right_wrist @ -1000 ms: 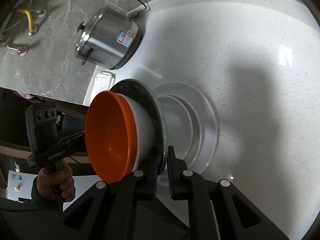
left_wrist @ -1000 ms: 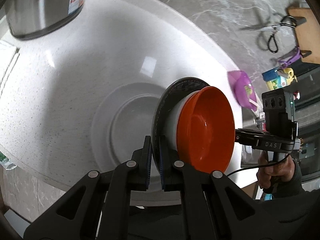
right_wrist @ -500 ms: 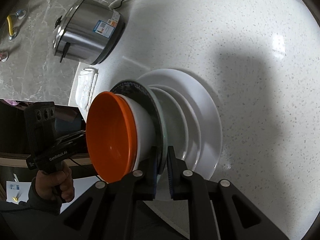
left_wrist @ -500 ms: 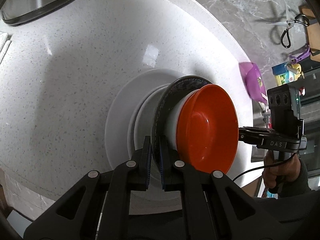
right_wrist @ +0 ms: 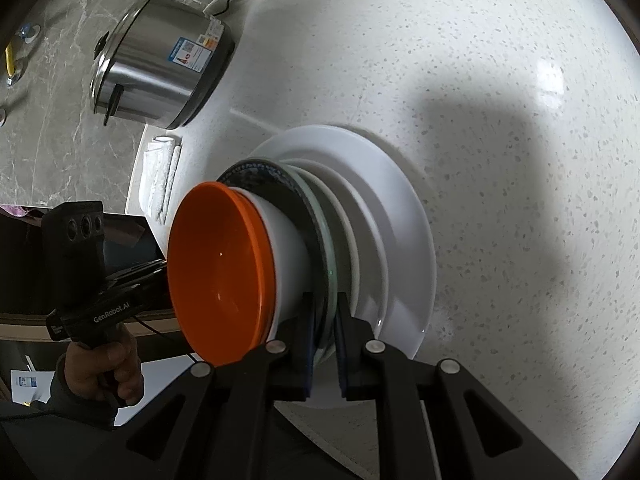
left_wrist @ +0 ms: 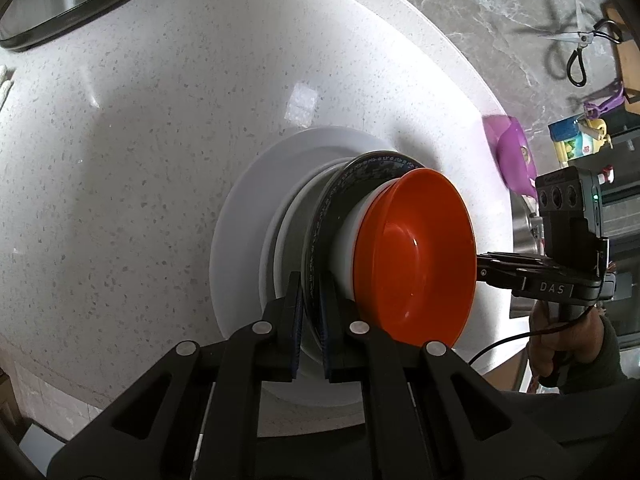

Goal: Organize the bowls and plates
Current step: 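Lower the bowl stack onto the white plates, then open the left gripper and withdraw it from the stack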

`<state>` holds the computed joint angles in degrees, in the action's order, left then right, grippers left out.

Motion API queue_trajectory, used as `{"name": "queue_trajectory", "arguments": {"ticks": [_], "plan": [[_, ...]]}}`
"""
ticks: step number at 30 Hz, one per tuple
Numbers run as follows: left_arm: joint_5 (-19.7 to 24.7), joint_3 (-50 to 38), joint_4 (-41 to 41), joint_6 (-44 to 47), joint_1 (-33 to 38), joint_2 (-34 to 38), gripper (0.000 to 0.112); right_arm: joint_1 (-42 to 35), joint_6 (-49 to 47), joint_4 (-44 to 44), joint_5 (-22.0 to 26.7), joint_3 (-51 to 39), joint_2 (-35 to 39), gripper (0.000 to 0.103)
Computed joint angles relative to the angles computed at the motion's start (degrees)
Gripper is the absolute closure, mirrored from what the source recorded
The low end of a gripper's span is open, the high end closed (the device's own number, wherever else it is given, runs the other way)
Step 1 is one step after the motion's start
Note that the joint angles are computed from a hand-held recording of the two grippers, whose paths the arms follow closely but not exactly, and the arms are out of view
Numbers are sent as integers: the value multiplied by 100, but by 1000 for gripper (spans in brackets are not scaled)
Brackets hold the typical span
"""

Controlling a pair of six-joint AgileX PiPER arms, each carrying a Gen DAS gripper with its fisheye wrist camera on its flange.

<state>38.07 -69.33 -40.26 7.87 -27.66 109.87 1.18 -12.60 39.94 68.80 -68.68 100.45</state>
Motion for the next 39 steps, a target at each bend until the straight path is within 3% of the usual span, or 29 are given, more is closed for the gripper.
{"name": "queue_trajectory", "arguments": {"ticks": [17, 31, 38, 39], "plan": [[-113, -135, 28, -139, -151, 97, 104, 43, 94, -54, -166, 132, -121, 90], [-7, -383, -171, 409, -71, 330, 102, 217, 557, -291, -481, 308, -401, 90], [-38, -626, 401, 65, -229, 379, 99, 298, 682, -404, -596, 381, -507, 91], [-75, -632, 544, -72, -256, 362, 92, 320, 716, -432, -615, 384, -520, 91]]}}
